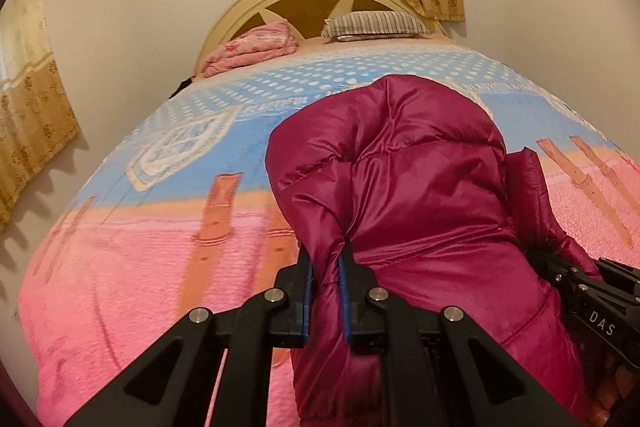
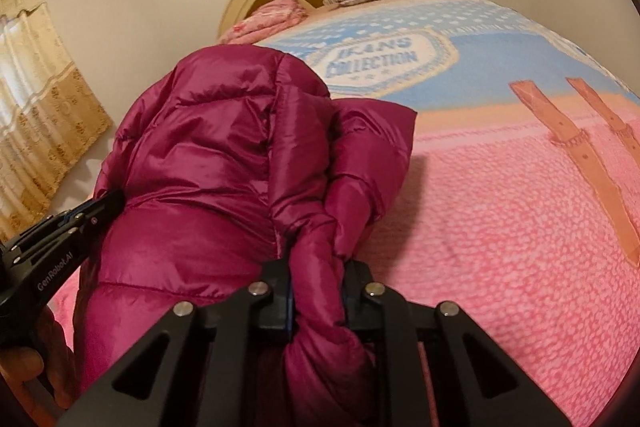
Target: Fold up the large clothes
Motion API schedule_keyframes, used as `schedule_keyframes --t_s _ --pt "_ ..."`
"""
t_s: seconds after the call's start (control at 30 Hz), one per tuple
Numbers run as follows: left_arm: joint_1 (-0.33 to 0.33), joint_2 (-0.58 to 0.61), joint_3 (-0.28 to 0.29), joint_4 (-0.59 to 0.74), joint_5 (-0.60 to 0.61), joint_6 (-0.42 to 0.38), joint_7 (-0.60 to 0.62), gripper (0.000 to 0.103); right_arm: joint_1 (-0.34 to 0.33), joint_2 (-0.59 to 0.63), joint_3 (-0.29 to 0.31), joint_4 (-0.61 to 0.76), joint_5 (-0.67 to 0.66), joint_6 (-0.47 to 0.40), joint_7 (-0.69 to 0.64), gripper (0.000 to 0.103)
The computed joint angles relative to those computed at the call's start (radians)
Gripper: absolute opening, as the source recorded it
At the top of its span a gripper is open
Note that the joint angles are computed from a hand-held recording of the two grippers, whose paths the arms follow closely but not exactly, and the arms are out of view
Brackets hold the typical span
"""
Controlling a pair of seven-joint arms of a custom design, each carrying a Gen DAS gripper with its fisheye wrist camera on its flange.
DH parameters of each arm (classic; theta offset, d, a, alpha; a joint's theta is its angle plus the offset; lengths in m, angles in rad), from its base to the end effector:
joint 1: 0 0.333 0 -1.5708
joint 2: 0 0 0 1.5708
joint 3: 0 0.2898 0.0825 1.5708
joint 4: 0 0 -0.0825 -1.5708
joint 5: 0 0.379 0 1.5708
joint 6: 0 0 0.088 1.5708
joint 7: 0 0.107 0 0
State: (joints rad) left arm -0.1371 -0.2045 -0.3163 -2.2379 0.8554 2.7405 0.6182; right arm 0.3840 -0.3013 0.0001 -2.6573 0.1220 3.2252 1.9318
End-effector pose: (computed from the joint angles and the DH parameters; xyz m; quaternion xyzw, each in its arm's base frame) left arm 0.4606 -0.2652 0.4945 -0.5695 0.6994 -0.2735 0.3341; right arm 0.4283 0.1604 0.4223 -0.6075 0.6737 -0.1494 0.3934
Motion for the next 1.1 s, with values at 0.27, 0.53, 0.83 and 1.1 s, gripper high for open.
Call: schedule_keyframes --t_s 0.27,0.53,0.83,1.1 --pt "0.061 -0.135 0.019 -0.109 -0.041 0.029 0.016 0.01 0.019 0.053 0.045 0.086 -0.019 0.001 -0.003 0.018" --pt "0.16 -0.234 0.025 -0.198 -0.112 0.066 0.058 0.01 0.089 0.152 0.04 0.21 -0.002 -0.021 -0.053 0.018" --pt "0.249 -0.311 0.036 -0.269 -0.204 0.08 0.141 0.01 0.138 0.252 0.072 0.353 0.149 -0.069 -0.229 0.018" --pt "0.313 -0.339 0.029 -0.316 -0.257 0.088 0.19 0.01 0.095 0.316 0.15 0.431 0.124 -0.109 -0.245 0.018"
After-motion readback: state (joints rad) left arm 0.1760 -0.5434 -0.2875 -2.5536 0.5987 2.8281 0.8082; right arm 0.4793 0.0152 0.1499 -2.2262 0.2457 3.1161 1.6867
